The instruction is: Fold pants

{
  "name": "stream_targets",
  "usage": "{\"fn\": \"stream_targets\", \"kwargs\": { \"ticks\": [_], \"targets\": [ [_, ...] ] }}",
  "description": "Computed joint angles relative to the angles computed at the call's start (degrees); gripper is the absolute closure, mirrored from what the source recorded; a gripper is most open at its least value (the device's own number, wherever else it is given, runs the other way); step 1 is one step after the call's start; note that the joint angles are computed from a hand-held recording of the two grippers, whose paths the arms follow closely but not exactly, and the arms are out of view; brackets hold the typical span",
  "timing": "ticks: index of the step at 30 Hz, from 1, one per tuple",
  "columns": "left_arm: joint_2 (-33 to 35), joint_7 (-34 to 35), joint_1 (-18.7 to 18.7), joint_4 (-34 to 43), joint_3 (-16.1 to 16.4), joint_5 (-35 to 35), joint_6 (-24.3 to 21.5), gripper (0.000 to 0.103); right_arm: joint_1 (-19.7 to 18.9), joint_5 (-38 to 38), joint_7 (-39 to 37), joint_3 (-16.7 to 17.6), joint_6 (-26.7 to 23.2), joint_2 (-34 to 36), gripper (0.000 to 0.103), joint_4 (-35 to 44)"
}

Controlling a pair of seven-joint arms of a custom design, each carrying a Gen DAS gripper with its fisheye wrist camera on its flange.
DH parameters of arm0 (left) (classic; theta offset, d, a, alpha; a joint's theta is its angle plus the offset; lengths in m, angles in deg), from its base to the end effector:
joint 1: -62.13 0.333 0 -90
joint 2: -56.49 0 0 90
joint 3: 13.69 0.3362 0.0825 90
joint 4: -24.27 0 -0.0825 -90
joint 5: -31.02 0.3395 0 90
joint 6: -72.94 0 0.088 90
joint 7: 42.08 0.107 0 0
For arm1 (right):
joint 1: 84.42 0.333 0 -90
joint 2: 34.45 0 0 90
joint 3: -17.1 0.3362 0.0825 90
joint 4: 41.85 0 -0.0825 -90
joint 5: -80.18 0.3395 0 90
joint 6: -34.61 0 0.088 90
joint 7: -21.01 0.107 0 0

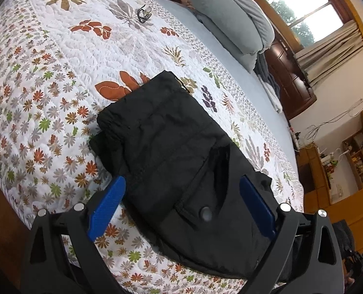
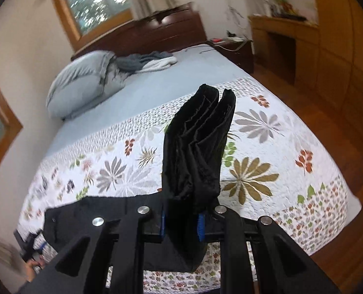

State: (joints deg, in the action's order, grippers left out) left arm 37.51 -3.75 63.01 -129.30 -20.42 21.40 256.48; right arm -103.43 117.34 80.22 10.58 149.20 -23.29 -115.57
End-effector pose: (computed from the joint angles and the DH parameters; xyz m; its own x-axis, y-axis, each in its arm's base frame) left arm 0.4053 -0.0292 0.4929 0.5306 -0.5586 0.6375 -0.3910 -0.8286 -0.4007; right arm 0.5656 -0.2186 0.7221 0.0955 -0.9530 -0.2877 -0.7428 0.1242 -0.6579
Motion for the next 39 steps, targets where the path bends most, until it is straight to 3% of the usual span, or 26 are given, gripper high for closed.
{"fn": "stream_targets", "kwargs": {
  "ticks": [6, 13, 24, 34, 39],
  "targets": [
    [-0.57, 0.77, -10.63, -3.27, 10.02, -2.73, 6.20, 0.009, 5.45, -5.77, -0.25, 1.26, 4.79, -3.90, 0.085, -5.30],
    [-1.05, -0.37, -17.63, -4.69, 17.33, -1.60, 8.79, 0.009, 13.12, -13.67, 0.70, 2.77, 9.89, -8.68, 0.085, -13.10],
    [-2.02, -4.86, -20.91, -6.90, 21.98, 3.19, 11.91, 0.009, 22.09, -26.22, 3.81, 5.34, 17.07, -14.04, 0.085, -26.24],
    [-2.00, -10.36, -21.92, -8.06, 24.47, 8.48, 14.00, 0.009, 27.34, -39.98, 7.82, 8.18, 24.36, -17.26, 0.085, -38.51],
    [-1.88, -12.49, -23.84, -8.26, 27.72, 11.74, 14.46, 0.009, 28.96, -48.29, 11.01, 9.78, 27.68, -17.98, 0.085, -43.93]
  ]
}}
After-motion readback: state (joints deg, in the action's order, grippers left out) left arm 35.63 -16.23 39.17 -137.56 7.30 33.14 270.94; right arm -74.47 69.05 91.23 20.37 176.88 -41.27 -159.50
